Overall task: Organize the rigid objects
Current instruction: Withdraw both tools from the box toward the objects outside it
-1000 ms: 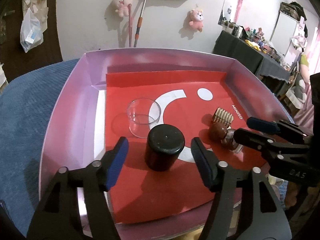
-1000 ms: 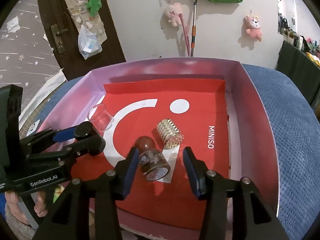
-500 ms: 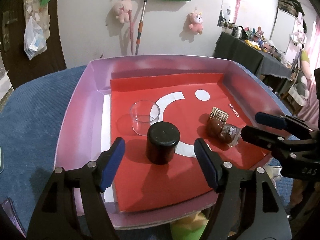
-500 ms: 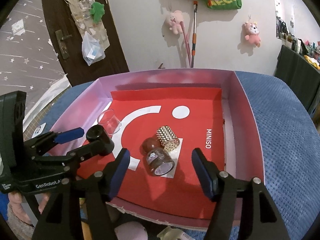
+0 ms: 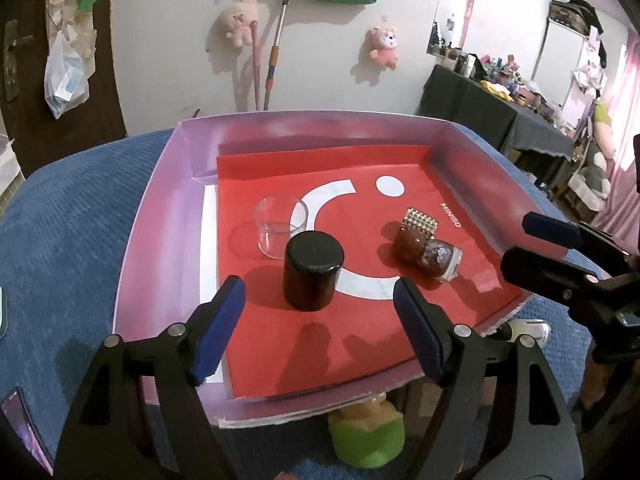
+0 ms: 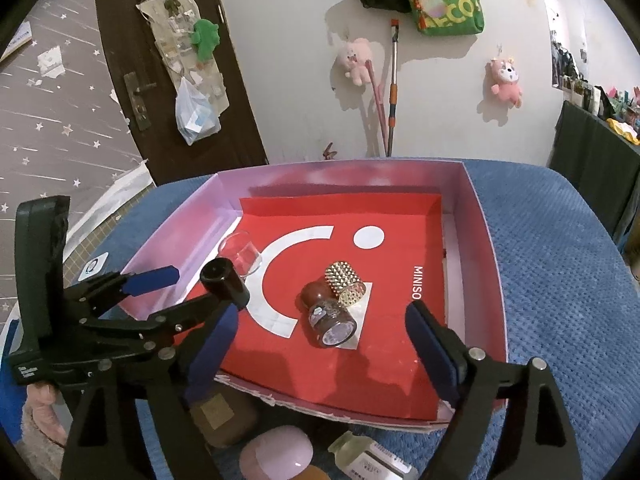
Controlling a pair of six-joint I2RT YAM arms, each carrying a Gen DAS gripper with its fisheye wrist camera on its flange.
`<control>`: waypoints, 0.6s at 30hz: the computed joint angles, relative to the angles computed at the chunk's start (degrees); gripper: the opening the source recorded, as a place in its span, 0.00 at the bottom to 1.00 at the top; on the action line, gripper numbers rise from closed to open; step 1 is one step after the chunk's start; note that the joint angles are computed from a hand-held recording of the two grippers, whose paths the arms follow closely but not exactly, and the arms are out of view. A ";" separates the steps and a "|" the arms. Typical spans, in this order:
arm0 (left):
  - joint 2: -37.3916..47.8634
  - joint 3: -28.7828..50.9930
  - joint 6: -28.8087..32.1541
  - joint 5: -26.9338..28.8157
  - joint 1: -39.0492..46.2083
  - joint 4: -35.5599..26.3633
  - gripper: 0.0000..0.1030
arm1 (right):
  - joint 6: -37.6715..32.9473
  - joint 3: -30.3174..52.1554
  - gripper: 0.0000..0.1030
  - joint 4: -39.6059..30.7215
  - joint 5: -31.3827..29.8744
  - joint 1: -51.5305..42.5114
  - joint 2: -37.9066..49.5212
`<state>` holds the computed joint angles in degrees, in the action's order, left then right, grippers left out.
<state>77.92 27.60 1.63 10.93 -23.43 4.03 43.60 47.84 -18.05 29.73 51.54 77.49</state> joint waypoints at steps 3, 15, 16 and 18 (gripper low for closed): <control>-1.52 -0.75 0.19 -0.17 -0.36 -0.53 0.77 | 0.51 -0.46 0.93 -0.09 0.69 0.83 -0.79; -8.39 -3.86 -0.05 1.04 1.09 -2.20 1.00 | 2.51 -1.78 1.00 -0.81 4.07 4.45 -4.54; -8.93 -4.15 -0.15 1.12 1.31 -2.25 1.00 | 2.71 -1.89 1.00 -0.83 4.23 4.81 -4.75; -9.86 -4.72 -0.32 0.68 1.45 -2.25 1.00 | 3.14 -1.96 1.00 -1.13 5.01 5.64 -5.15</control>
<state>68.07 22.89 1.31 11.61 -21.97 1.78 46.74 45.88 -19.18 34.74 57.17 72.34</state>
